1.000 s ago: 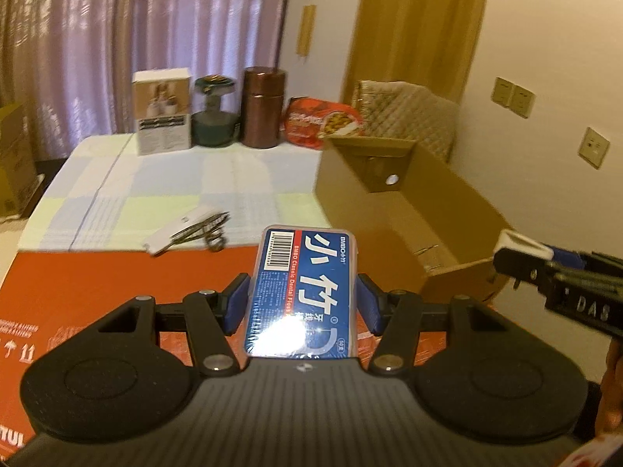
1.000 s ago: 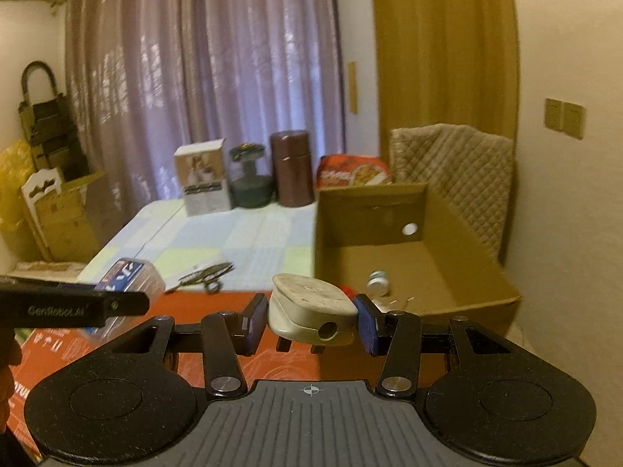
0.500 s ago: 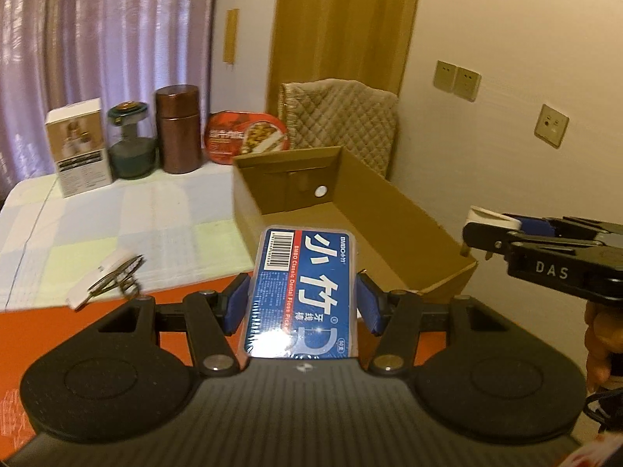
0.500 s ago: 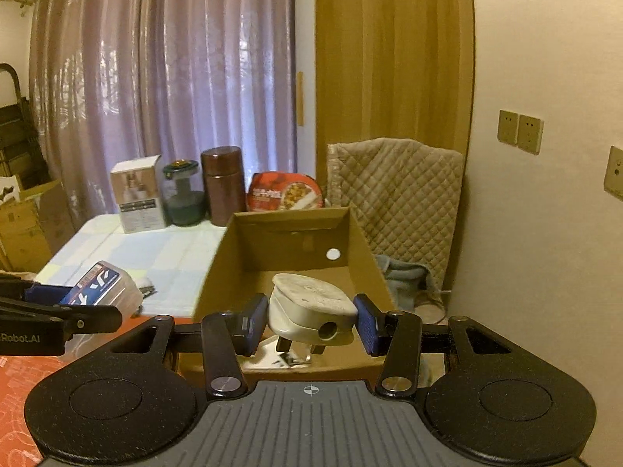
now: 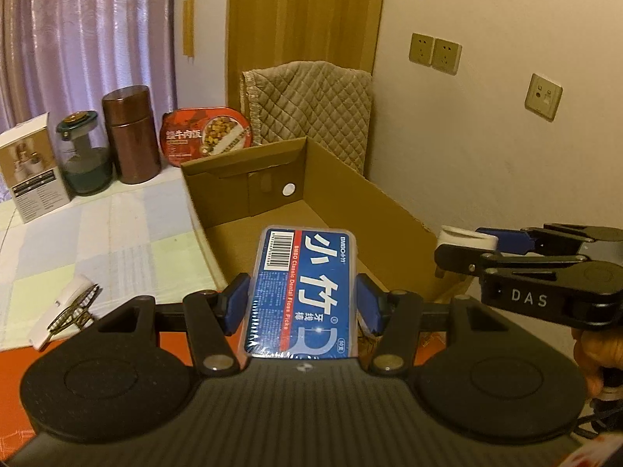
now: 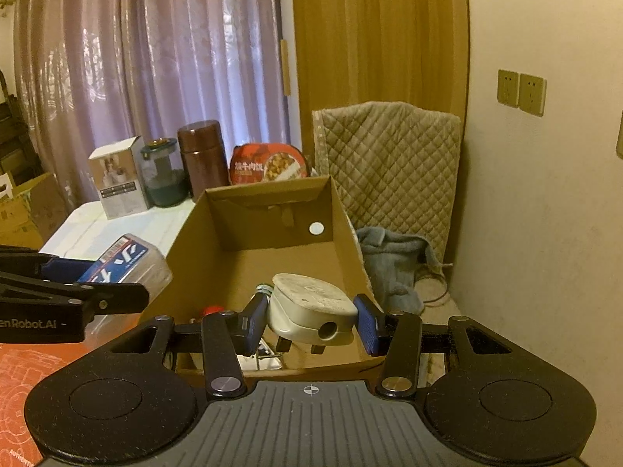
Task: Organize rigid objects
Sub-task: 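Lower the toothbrush box into the cardboard box and open the left tool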
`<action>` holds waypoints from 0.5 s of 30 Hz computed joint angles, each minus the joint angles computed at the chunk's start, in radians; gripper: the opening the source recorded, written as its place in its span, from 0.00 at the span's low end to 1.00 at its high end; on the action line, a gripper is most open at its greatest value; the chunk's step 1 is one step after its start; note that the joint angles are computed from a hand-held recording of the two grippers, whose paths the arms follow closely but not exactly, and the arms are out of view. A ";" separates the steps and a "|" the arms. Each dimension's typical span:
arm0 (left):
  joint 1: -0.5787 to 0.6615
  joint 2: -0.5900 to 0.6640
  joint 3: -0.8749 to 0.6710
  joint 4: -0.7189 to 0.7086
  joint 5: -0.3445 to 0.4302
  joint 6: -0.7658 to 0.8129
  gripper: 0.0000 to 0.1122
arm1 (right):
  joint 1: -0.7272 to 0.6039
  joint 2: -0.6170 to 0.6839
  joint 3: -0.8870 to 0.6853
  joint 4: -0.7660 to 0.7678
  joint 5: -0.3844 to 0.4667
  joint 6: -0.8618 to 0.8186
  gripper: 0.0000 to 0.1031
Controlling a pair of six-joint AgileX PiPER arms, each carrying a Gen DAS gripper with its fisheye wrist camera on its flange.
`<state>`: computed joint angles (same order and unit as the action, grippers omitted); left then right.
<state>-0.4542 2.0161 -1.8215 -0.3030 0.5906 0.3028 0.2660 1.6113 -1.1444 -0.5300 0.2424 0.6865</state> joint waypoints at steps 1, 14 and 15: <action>0.000 0.015 -0.021 0.002 0.009 0.000 0.47 | -0.007 0.007 -0.005 0.031 -0.003 -0.030 0.44; -0.003 0.172 -0.216 0.015 0.104 -0.012 0.47 | -0.055 0.085 -0.066 0.251 -0.007 -0.247 0.44; -0.003 0.177 -0.219 0.014 0.104 -0.012 0.47 | -0.057 0.088 -0.067 0.259 -0.008 -0.254 0.44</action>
